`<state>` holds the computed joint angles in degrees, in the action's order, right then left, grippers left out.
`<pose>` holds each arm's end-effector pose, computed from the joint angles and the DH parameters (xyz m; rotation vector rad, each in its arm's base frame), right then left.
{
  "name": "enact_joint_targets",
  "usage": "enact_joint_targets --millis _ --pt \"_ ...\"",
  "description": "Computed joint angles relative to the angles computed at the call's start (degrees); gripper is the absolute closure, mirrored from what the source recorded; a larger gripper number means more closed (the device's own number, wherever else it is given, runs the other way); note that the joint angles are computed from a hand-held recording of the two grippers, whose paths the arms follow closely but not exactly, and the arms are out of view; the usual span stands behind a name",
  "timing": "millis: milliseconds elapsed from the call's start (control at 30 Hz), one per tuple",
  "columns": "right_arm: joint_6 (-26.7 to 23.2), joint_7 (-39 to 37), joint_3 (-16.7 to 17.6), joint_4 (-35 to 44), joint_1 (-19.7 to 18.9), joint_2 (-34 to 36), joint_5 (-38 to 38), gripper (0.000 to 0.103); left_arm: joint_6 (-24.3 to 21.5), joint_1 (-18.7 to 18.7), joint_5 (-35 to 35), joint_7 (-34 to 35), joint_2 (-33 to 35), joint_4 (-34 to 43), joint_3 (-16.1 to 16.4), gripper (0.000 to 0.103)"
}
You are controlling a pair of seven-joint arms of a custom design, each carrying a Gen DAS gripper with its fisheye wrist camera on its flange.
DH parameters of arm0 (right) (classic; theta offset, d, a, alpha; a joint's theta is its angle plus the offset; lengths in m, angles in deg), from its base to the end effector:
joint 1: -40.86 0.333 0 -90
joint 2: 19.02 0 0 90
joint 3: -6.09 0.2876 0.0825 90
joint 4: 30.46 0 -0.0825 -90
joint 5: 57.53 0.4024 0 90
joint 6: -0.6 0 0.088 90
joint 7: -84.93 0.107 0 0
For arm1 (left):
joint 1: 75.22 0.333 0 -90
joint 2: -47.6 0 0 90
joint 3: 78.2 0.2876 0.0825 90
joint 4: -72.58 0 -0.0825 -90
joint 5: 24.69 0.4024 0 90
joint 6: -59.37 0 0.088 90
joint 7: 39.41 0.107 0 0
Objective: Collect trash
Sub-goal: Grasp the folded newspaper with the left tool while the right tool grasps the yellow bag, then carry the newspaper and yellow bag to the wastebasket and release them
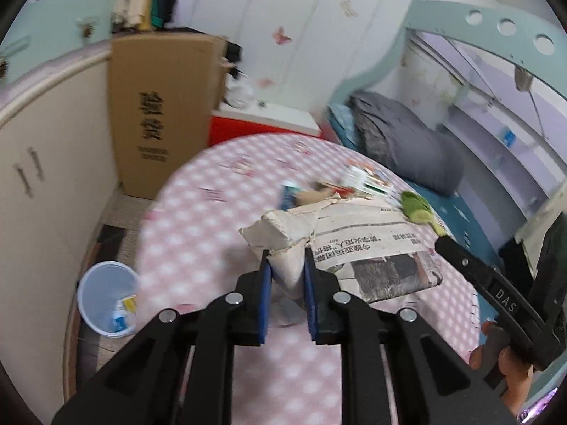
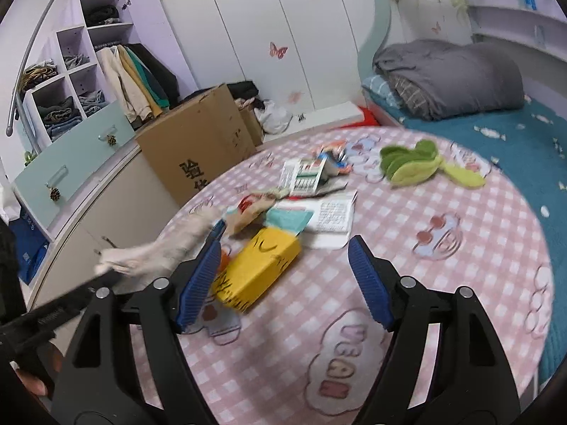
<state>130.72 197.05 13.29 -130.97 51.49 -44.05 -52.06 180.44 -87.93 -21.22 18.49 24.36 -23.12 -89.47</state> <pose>0.4327 0.1630 0.8170 -1.5068 1.6377 -0.4383 0.4123 -0.2137 0.8206 -1.9167 1.7086 -1.0419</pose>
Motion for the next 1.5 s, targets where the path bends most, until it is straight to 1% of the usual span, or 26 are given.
enact_joint_targets --millis 100,267,367,433,467,500,533,600,667,733,900,1000,1067,1133,1233,1300,1433,1500 --pt "-1.07 1.46 0.42 0.13 0.75 1.09 1.18 0.030 0.74 1.03 0.58 -1.29 -3.52 -3.56 0.95 0.087" --pt "-1.66 6.35 1.72 3.05 1.48 5.67 0.70 0.027 0.66 2.20 1.11 -2.32 -6.15 -6.51 2.00 0.087" --pt "-3.94 9.71 2.49 6.58 1.81 9.16 -2.44 0.027 0.42 2.77 1.45 -2.57 -7.06 -7.65 2.26 0.087" --pt "-6.20 10.99 2.27 8.90 2.53 11.24 -3.36 0.028 0.06 3.34 2.37 -2.65 -7.62 -8.22 2.17 0.087" --pt "-7.04 11.62 2.25 9.41 2.79 11.70 -4.39 0.034 0.12 3.36 2.32 -2.77 -7.72 -8.43 2.22 0.087" --pt "-7.74 11.80 2.03 9.93 3.08 12.10 -4.94 0.044 0.27 3.21 1.86 -2.55 -7.98 -8.85 2.66 0.087" --pt "-7.48 11.63 1.64 9.58 3.45 11.98 -4.75 0.056 0.45 3.19 1.65 -2.37 -8.27 -9.26 2.90 0.087" --pt "-6.64 11.36 1.29 8.47 3.80 11.18 -5.40 0.061 0.81 3.35 1.58 -2.20 -8.86 -9.97 3.18 0.087" --pt "-4.89 12.19 1.70 6.88 3.58 9.58 -7.70 0.072 1.31 3.34 1.12 -1.97 -9.52 -10.77 3.60 0.087" --pt "-3.56 12.37 2.04 6.27 3.42 8.56 -9.09 0.074 1.76 3.38 0.54 -1.92 -9.90 -11.24 3.98 0.087" --pt "-0.63 10.52 4.11 7.42 3.57 7.56 -13.38 0.075 3.50 3.16 -1.42 -1.38 -10.70 -12.68 5.17 0.087" --pt "0.52 8.81 4.70 9.80 4.88 8.86 -12.48 0.075 4.35 3.19 -2.54 -1.13 -11.58 -13.81 5.90 0.087" --pt "1.58 7.04 4.63 11.59 6.49 10.30 -10.11 0.075 4.90 3.33 -3.14 -1.17 -12.55 -14.90 6.31 0.087" --pt "1.71 5.83 4.79 13.96 7.65 12.36 -9.08 0.075 5.09 3.85 -3.12 -1.12 -13.47 -15.81 6.70 0.087" --pt "1.35 3.70 5.12 18.58 10.36 17.02 -6.38 0.075 5.19 5.13 -2.64 -1.25 -15.37 -17.64 7.60 0.087" --pt "1.11 3.19 5.40 20.54 12.10 19.33 -6.45 0.075 5.08 5.91 -2.34 -1.13 -16.34 -18.65 8.23 0.087" --pt "-0.74 2.23 5.89 28.27 16.67 27.36 -6.91 0.075 4.82 8.36 -1.52 -1.49 -18.83 -21.60 9.94 0.087" --pt "-1.94 2.11 5.54 32.48 19.17 31.35 -7.43 0.075 4.75 9.76 -1.18 -1.92 -19.74 -22.95 10.83 0.087"
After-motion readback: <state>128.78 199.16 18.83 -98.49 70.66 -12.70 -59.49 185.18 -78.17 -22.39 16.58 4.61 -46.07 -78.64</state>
